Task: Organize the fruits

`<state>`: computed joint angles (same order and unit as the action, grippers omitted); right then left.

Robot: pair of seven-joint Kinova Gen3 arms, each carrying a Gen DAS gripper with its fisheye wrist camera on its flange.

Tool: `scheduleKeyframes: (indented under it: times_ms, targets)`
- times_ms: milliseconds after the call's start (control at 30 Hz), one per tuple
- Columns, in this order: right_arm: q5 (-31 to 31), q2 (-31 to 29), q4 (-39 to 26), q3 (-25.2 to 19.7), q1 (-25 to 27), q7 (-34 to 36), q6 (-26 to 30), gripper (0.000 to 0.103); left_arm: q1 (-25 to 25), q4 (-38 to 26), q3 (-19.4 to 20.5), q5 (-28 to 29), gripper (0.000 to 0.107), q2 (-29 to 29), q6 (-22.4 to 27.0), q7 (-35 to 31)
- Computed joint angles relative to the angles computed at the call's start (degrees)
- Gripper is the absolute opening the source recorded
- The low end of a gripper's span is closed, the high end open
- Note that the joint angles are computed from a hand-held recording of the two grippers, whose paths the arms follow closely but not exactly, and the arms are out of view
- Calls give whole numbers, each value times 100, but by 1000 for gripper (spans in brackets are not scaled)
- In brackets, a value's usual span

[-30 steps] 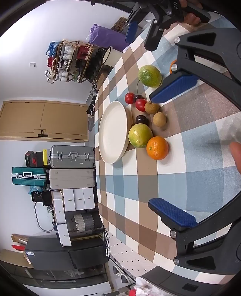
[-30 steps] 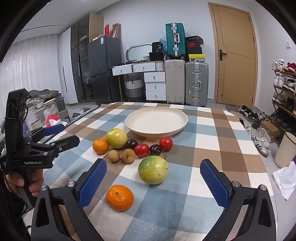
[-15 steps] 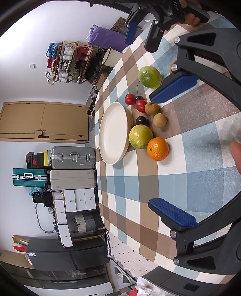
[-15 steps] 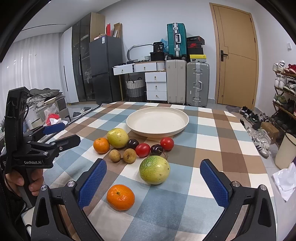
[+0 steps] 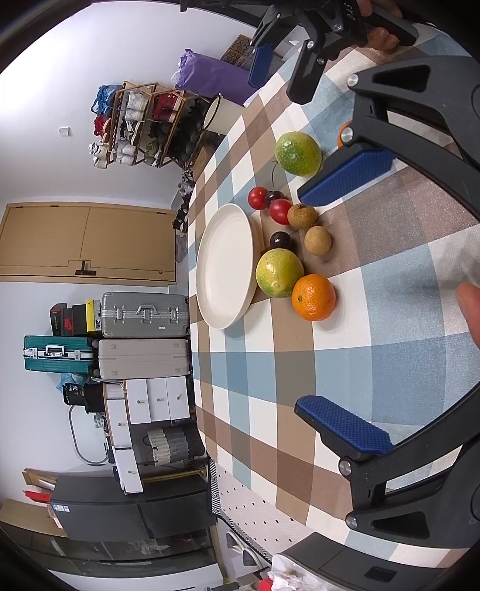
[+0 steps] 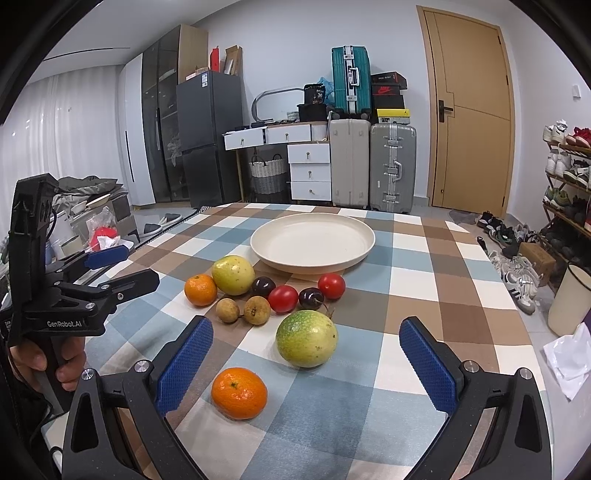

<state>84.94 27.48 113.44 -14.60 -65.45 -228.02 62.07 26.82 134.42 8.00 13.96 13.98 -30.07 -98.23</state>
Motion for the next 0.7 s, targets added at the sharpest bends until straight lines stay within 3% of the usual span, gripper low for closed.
scheduleKeyframes:
  times_ms: [700]
  targets:
    - [-222, -62, -18, 16, -20, 147, 55, 103, -3, -2, 4, 8, 102, -55, 64, -11]
